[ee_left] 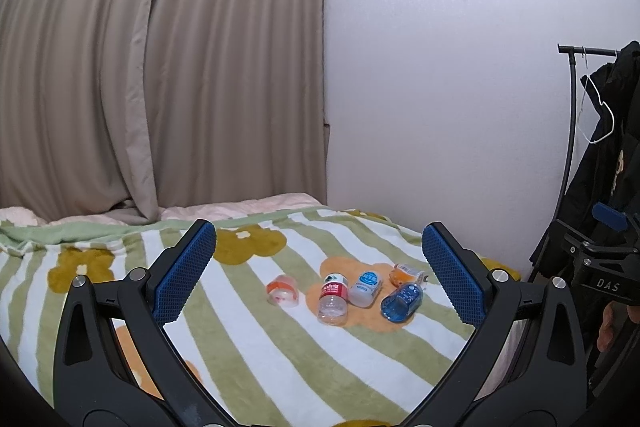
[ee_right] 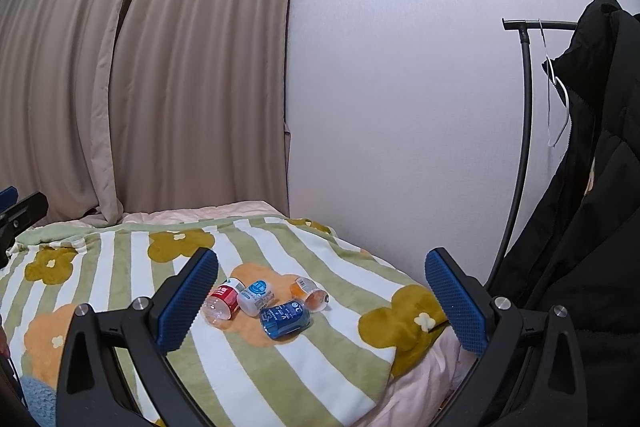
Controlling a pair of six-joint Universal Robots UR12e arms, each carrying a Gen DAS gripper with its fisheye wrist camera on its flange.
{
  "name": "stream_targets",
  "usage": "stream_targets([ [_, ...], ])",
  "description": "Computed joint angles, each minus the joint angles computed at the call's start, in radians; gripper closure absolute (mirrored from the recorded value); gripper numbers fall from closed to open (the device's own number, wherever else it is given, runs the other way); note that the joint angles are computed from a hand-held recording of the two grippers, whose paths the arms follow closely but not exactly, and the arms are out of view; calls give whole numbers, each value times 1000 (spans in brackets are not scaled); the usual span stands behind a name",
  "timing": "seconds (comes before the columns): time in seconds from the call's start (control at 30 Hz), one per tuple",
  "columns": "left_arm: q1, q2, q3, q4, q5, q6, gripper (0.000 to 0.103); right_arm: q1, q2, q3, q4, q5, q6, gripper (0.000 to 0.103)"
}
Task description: Flip cup upside down
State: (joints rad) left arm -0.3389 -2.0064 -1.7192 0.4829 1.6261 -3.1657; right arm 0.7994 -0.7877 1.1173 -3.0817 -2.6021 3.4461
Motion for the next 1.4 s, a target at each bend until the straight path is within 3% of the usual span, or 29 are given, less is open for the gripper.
stream_targets([
  [0.43, -3, 5, 5, -9, -9, -1, 0, 3, -5, 1, 25, -3, 36, 0],
  [0.73, 0, -31, 64, -76, -21, 15, 0, -22, 14, -12, -45, 47, -34, 0],
  [0.93, 27, -95, 215, -316, -204, 83, 0, -63, 26, -23, 18, 148, 13, 0],
  [1.03, 25, -153, 318, -426, -239, 158, 0, -84, 49, -45, 33, 199, 14, 0],
  [1.23, 8, -335, 640, -816, -280, 357, 0, -119, 94, -77, 84, 293, 36, 0],
  [1.4, -12, -513, 962, -1192, -227, 469, 0, -144, 124, -86, 156, 377, 124, 0],
])
